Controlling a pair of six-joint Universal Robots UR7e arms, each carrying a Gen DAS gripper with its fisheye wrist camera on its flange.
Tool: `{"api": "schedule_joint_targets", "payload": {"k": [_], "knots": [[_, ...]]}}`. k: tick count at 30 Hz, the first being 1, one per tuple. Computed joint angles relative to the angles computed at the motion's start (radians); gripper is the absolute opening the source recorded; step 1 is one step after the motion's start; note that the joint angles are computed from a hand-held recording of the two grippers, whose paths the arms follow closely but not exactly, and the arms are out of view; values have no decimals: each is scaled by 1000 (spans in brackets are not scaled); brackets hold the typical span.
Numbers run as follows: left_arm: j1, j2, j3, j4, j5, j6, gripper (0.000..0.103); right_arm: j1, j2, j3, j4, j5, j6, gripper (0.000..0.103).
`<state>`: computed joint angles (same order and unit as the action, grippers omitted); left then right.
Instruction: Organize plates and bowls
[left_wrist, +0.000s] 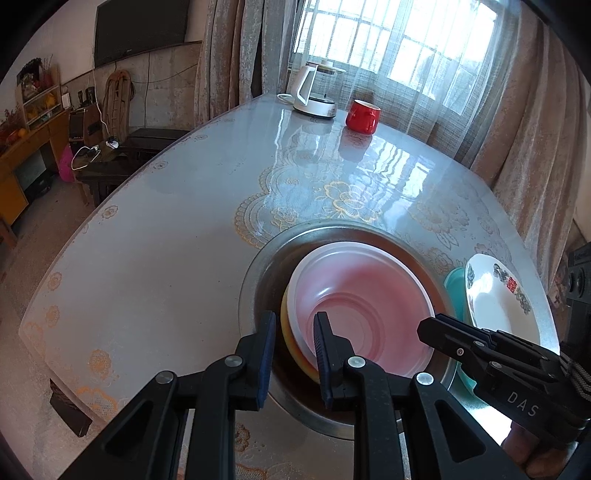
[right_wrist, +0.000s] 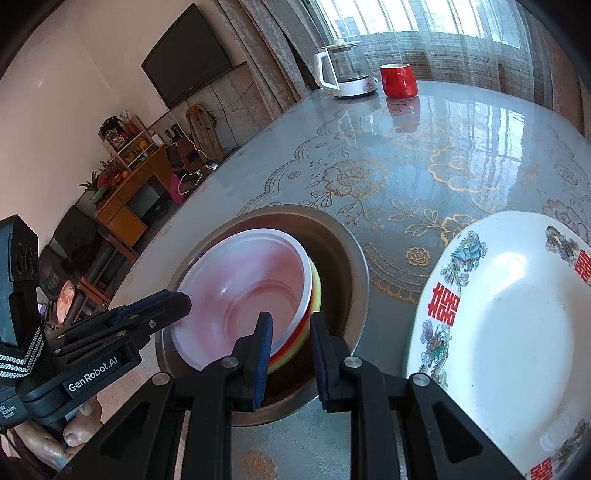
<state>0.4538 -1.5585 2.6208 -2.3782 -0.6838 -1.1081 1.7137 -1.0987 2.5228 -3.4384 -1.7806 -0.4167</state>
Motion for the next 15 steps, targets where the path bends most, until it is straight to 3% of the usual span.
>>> {"api": "schedule_joint_targets", "payload": {"k": [6,15], "knots": [[-4,-44,9,49,20,-32,21,12,21,6,-38,-13,-25,17],[-11,-64,19,83,32,-59,21,9,15,6,-32,-8,-7,20]]}}
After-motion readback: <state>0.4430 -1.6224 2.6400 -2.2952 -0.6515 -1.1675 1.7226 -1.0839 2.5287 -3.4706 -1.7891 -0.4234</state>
